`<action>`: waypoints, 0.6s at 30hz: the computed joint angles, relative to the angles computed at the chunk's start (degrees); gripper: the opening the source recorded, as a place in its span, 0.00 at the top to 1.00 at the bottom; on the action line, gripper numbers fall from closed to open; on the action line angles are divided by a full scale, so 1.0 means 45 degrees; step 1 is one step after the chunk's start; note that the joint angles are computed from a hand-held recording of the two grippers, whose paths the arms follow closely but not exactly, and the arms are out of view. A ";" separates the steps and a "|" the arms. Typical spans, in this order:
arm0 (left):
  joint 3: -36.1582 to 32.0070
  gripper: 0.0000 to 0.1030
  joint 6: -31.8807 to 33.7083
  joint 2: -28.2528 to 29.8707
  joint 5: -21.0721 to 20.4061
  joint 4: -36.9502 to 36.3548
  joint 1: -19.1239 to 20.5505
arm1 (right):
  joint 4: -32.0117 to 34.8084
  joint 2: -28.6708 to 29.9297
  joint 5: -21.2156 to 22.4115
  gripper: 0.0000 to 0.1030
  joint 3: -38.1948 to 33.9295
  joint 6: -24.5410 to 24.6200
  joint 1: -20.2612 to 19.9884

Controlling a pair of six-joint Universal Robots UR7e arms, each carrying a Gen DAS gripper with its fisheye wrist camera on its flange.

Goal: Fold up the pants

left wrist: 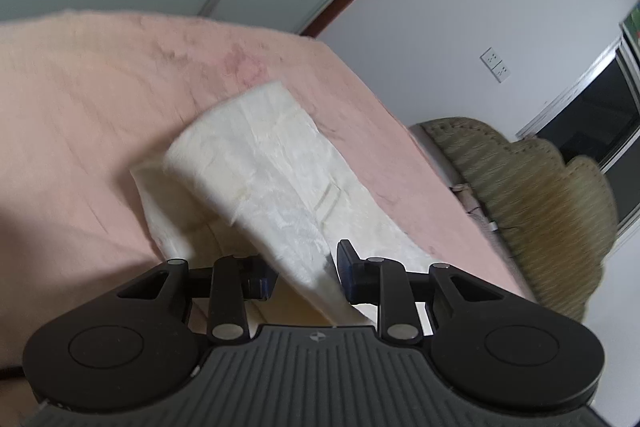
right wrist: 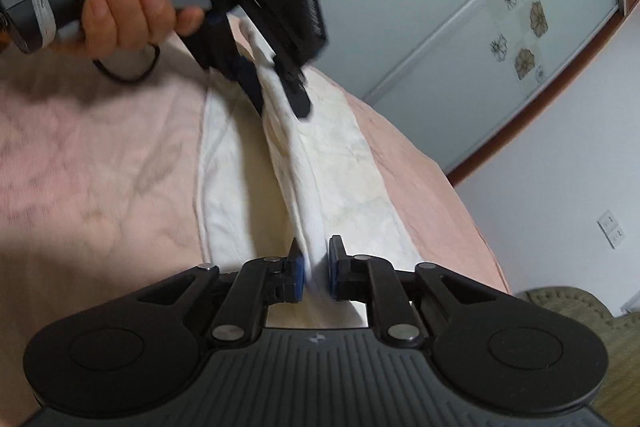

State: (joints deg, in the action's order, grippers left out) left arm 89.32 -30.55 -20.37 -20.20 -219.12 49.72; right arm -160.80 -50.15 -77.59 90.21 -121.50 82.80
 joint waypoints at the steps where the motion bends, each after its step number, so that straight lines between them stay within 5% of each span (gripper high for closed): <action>1: 0.0012 0.67 -0.0124 -0.0023 0.0160 0.0268 -0.0012 | -0.0240 0.0074 -0.0265 0.73 -0.0137 -0.0011 0.0031; 4: 0.0307 0.67 -0.0721 -0.0188 0.0075 0.0527 0.0027 | -0.0776 0.0224 -0.0913 0.52 -0.0539 -0.0232 -0.0029; 13: 0.0395 0.72 -0.0387 -0.0238 0.0232 0.0810 -0.0015 | -0.0813 0.0557 -0.1363 0.53 -0.2032 0.0502 0.0000; 18: 0.0367 0.72 -0.0516 -0.0311 0.0153 0.1279 0.0053 | -0.1206 0.1254 -0.2206 0.53 -0.2660 -0.0772 0.0165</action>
State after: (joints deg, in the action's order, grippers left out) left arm 90.97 -32.88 -21.77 -19.51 -213.37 49.96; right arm -166.23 -44.50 -87.52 78.24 -124.97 83.54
